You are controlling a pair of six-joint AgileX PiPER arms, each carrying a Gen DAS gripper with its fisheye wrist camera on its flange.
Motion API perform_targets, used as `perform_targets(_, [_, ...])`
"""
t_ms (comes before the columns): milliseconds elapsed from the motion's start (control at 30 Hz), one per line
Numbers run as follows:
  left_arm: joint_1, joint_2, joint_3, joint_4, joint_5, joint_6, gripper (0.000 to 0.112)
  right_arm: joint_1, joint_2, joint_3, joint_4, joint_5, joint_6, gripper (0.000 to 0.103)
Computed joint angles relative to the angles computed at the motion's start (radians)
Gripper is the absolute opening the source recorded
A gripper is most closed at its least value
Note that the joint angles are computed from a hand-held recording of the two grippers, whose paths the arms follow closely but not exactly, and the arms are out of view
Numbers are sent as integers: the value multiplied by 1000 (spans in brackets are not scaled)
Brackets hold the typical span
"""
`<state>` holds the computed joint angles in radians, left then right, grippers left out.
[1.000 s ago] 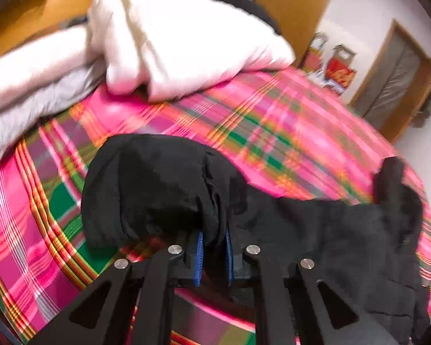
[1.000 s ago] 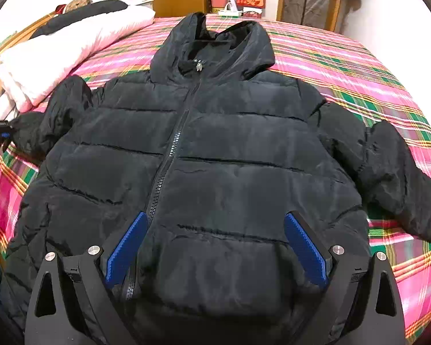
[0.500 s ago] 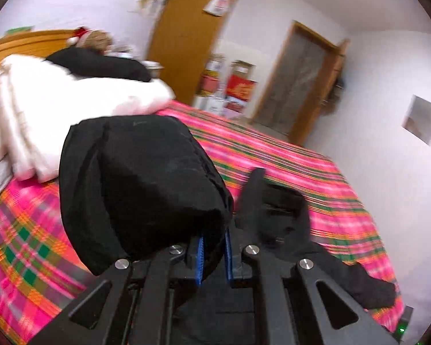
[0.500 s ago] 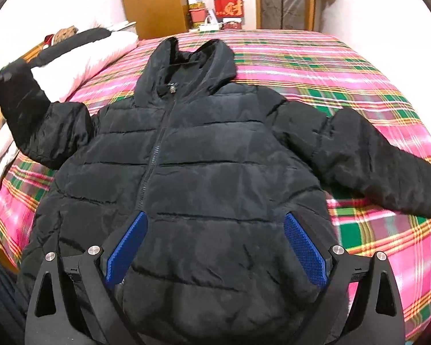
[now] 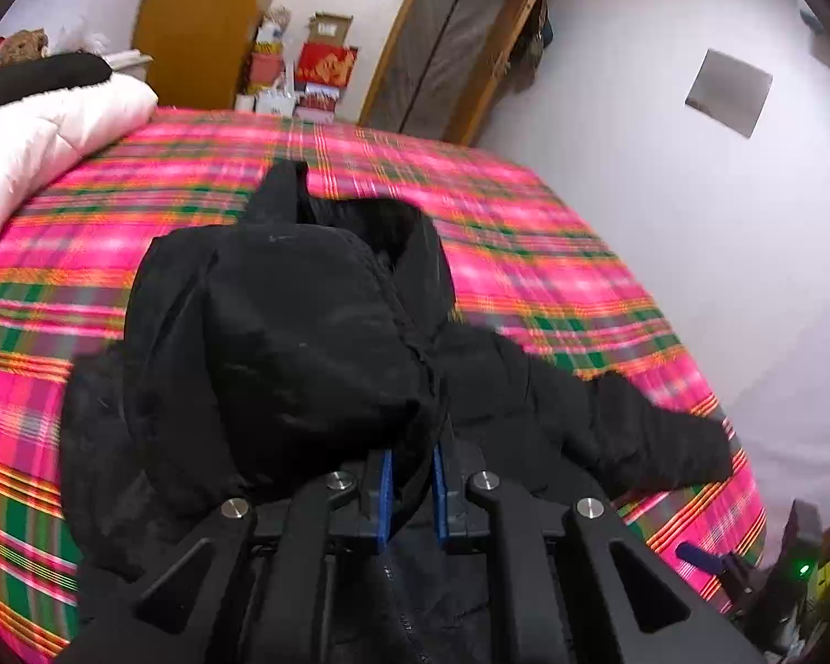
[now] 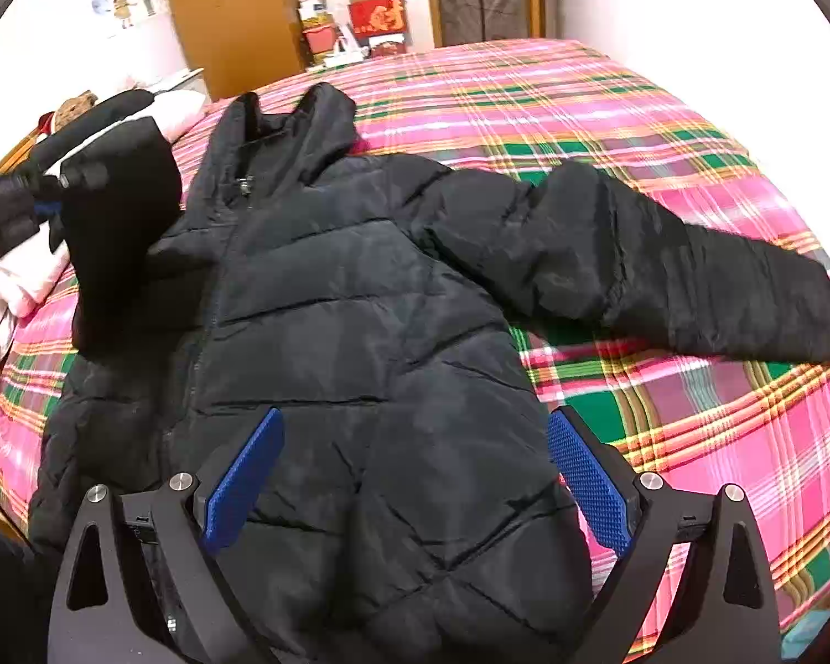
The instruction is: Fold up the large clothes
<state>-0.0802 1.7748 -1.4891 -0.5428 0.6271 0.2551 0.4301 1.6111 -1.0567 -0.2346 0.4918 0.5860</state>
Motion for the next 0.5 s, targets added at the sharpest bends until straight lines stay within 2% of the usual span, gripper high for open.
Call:
perform_targets(67, [-20,17,11,-7,-21,-6,12,-6,5,11,1,-11,0,96])
perform_targets(133, [-22,48,2,-49,1,32,14,-10,15,17,8,-21,-6,96])
perform_targets(167, [-26,69,-8,-53,12,35,22,-12,21,18,14,-23,-9,96])
perform_targets(200, [-21,95,-27,-78,47,54,32,-13,25,19,22,-25,-14,96])
perform_targets(233, [-21,124,-50,-107,86,67,38,-12,29,17,26,-24,-15,96])
perform_targets(267, [-24,143,-59,-139,112,83,49,-12,31,15,24,-23,-15,96])
perform_targets(300, [-29,150,-52,-169,114,108,57,-11,29,16,16,-21,-10,96])
perform_targets(400, [-59,135,-21,-209,87,147,71,-11,18,21,-13,-17,18,96])
perform_targets(500, [-57,107,8,-297,104,222,73,-12,8,21,-33,-9,46,96])
